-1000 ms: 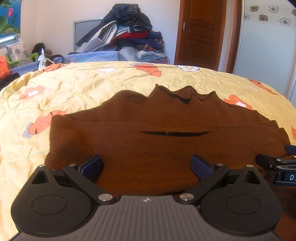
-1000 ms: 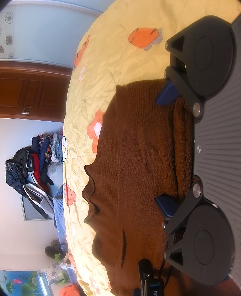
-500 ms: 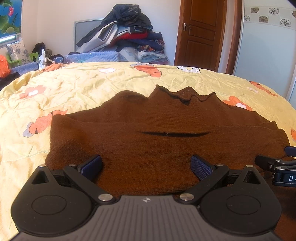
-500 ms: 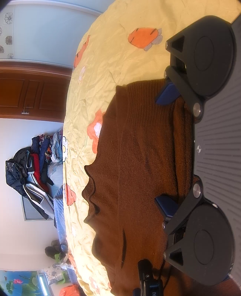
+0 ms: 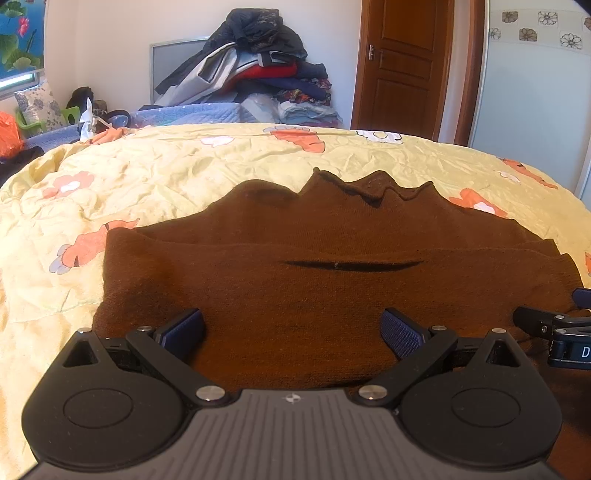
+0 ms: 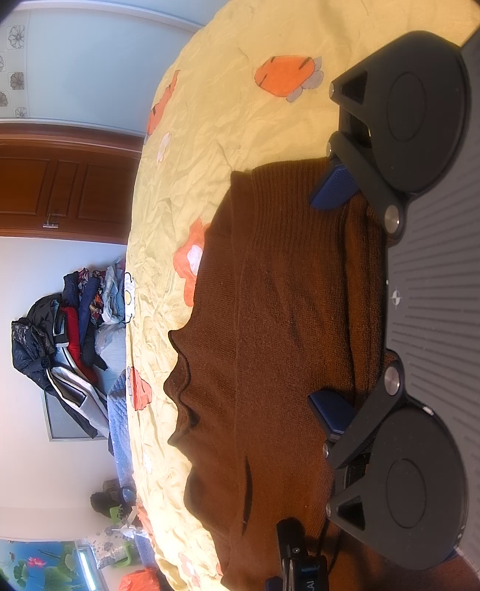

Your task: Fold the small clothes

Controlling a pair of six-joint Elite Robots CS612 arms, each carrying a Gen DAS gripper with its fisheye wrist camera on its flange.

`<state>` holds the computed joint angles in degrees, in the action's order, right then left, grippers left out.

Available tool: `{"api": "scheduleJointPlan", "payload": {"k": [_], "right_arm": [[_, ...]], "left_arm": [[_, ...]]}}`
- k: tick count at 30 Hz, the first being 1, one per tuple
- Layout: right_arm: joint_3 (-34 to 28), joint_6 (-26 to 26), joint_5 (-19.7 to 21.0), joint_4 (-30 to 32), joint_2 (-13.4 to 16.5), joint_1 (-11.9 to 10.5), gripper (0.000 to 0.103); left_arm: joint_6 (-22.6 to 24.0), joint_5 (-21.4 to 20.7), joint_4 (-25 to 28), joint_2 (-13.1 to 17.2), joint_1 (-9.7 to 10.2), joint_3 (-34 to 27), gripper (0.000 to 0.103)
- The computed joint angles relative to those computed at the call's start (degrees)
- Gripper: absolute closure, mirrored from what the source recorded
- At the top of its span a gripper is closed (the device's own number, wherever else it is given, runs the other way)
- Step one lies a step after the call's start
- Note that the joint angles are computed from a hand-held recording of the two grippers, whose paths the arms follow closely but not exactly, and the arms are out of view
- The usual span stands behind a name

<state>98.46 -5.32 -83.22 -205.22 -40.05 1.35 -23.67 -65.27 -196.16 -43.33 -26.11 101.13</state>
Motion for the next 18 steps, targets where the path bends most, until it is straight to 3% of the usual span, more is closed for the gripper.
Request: {"api": "scheduleJointPlan", "payload": {"k": [18], "right_arm": [[0.08, 0.10, 0.00, -0.03, -0.06, 0.01, 0.000]], "left_arm": [[0.26, 0.59, 0.75, 0.07, -0.10, -0.23, 0.000]]}}
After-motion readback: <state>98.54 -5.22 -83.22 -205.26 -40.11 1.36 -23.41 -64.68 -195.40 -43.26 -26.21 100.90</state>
